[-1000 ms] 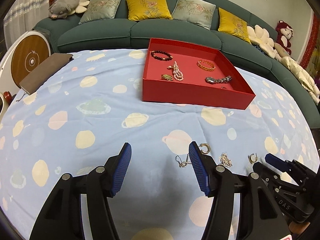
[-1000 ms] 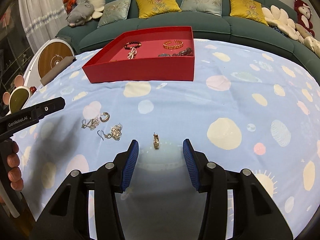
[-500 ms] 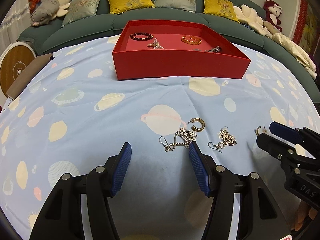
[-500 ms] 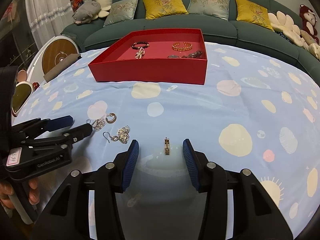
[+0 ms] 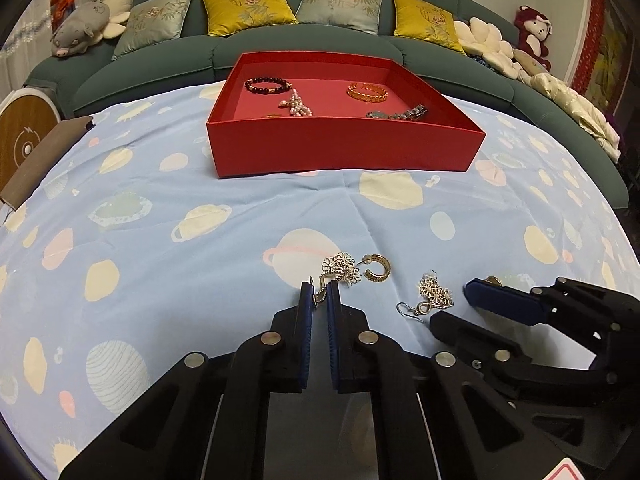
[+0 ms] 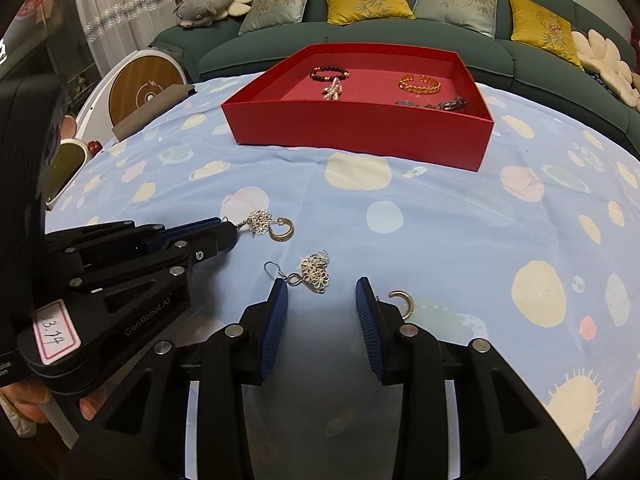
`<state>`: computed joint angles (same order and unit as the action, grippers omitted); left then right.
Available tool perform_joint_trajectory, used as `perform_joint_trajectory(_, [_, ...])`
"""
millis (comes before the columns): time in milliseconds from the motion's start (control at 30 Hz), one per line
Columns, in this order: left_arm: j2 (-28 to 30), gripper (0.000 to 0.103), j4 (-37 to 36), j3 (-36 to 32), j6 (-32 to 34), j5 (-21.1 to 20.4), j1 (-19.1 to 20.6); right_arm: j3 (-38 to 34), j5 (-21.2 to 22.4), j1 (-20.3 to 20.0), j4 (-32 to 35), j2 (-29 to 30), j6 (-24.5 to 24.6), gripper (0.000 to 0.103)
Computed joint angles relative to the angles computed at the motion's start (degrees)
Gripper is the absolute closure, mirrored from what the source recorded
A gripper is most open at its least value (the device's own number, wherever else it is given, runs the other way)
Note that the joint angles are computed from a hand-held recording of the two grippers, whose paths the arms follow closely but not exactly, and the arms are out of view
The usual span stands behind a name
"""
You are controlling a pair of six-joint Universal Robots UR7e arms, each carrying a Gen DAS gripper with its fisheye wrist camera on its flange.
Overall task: Organize jewelry
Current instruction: 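Close the left tool on a chain earring while the right grasps a filigree earring, then lift both held earrings and carry them over the red box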
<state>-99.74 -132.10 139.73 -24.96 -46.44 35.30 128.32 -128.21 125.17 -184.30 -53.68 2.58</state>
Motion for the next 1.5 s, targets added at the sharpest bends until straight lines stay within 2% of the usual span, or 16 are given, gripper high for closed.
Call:
perform_joint_trajectory(133, [-1.31, 0.098, 0.78, -0.55, -0.32, -0.95, 0.07, -0.70, -0.78, 0.15, -1.01, 1.51, -1.35, 0.070])
perform_joint_trajectory(200, [-1.82, 0.098, 0.90, -0.94, -0.52, -1.84, 0.41, -0.99, -0.62, -0.01, -1.07, 1.72, -1.53, 0.076])
perform_joint_trajectory(333, [-2.66, 0.098, 1.18, -1.35, -0.74, -2.35, 0.38, -1.53, -0.74, -0.10, -1.05, 2.14, -2.52, 0.095])
perform_joint_trajectory(433, [-3.13, 0.098, 1.38, -1.67, -1.00, -2.63, 0.19, -1.60, -0.40, 0.00, -1.18, 2.11, -3.05, 0.102])
perform_joint_trajectory(733, [-3.72, 0.099, 1.05, -2.86, -1.24, -2.95, -1.16, -1.90, 0.55, 1.20, -2.25, -0.27, -3.45, 0.103])
perform_joint_trajectory(867, [-3.91, 0.099, 1.08, -3.06, -1.42, -2.63, -1.65, -2.00, 1.86, 0.46, -1.09, -0.61, -3.05, 0.102])
perform_joint_trajectory(1100, [-3.94, 0.101, 1.18, -3.97, -1.23, -3.13, -1.25, -2.07, 1.33, 1.37, -2.23, -0.59, -3.61, 0.103])
perform_joint_trajectory(1400, [-4.38, 0.101, -1.40, -6.41, -0.52, -0.94, -1.66, -4.29, 1.14, 2.51, -4.29, -3.26, -4.42, 0.103])
perform_joint_trajectory(1500, [-4.74, 0.101, -1.25, -6.57, -0.86, -0.60, -1.50, -4.76, 1.89, 2.57, -3.09, -3.73, -5.00, 0.103])
